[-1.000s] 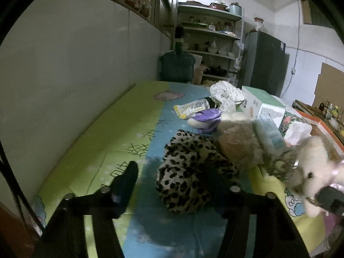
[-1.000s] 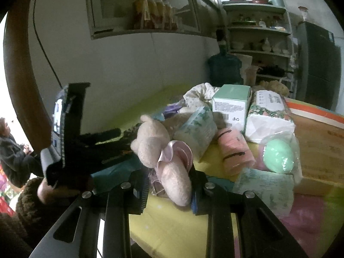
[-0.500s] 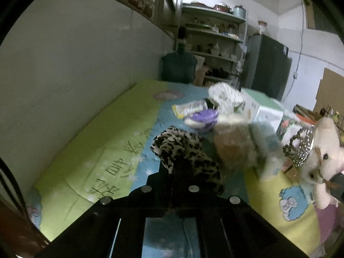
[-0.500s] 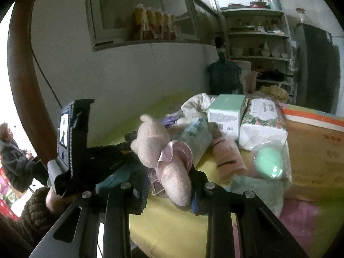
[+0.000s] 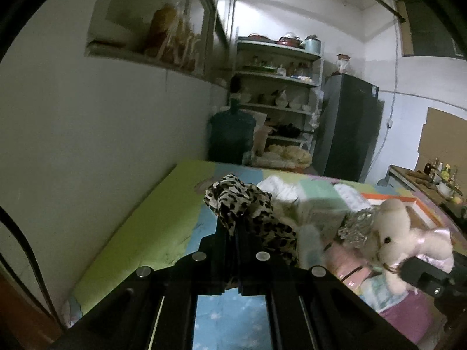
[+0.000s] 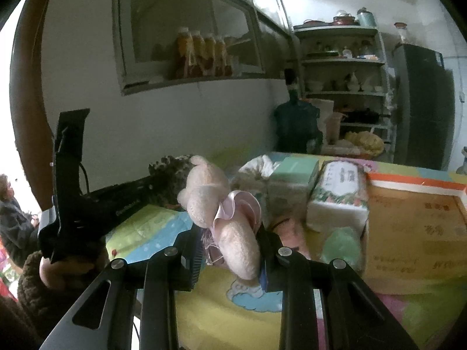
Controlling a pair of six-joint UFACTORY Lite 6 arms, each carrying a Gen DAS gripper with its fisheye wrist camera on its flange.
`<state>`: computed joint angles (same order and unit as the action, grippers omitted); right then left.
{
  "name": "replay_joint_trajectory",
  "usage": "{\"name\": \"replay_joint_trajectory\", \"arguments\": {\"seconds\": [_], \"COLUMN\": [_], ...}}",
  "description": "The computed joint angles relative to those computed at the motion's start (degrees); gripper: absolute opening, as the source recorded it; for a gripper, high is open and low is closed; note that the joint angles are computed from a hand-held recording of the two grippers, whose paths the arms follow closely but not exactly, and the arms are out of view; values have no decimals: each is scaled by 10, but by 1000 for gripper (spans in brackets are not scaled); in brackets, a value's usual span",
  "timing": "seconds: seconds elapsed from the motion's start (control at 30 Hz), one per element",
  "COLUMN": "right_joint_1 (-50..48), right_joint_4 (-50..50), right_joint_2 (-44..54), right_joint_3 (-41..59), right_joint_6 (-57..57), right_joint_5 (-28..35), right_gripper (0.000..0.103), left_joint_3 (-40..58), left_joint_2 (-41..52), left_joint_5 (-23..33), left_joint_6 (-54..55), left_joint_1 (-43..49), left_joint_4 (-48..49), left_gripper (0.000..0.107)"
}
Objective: Organize soft objects
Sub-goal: 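Grasp the leopard-print scrunchie with the left tool and lift it, then carry the scrunchie and teddy bear over the cardboard box lid with both tools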
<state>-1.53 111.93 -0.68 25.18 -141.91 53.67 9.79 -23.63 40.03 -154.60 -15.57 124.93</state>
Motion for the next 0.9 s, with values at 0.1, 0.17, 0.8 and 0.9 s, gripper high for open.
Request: {"name": "replay_joint_trajectory", "arguments": {"seconds": [0.1, 0.17, 0.8, 0.9], "right_joint_1": [-20, -33, -204, -230], "right_joint_4": [-15, -23, -98, -106], "right_joint_2": [4, 8, 119, 135], "right_joint_3": [20, 33, 194, 216], "right_joint_6": [20, 32, 116, 126], "right_joint_5": [5, 8, 49, 50], "right_gripper": [30, 30, 30, 30], "left_joint_3": [32, 56, 361, 406], "left_joint_2": [14, 29, 300, 341], "left_joint_5": [1, 5, -18, -25], "left_joint_6": [26, 44, 83, 85], "left_joint_1": [-16, -34, -129, -145], "left_joint_4": [-22, -42, -46, -43], "left_gripper": [5, 5, 5, 5]}}
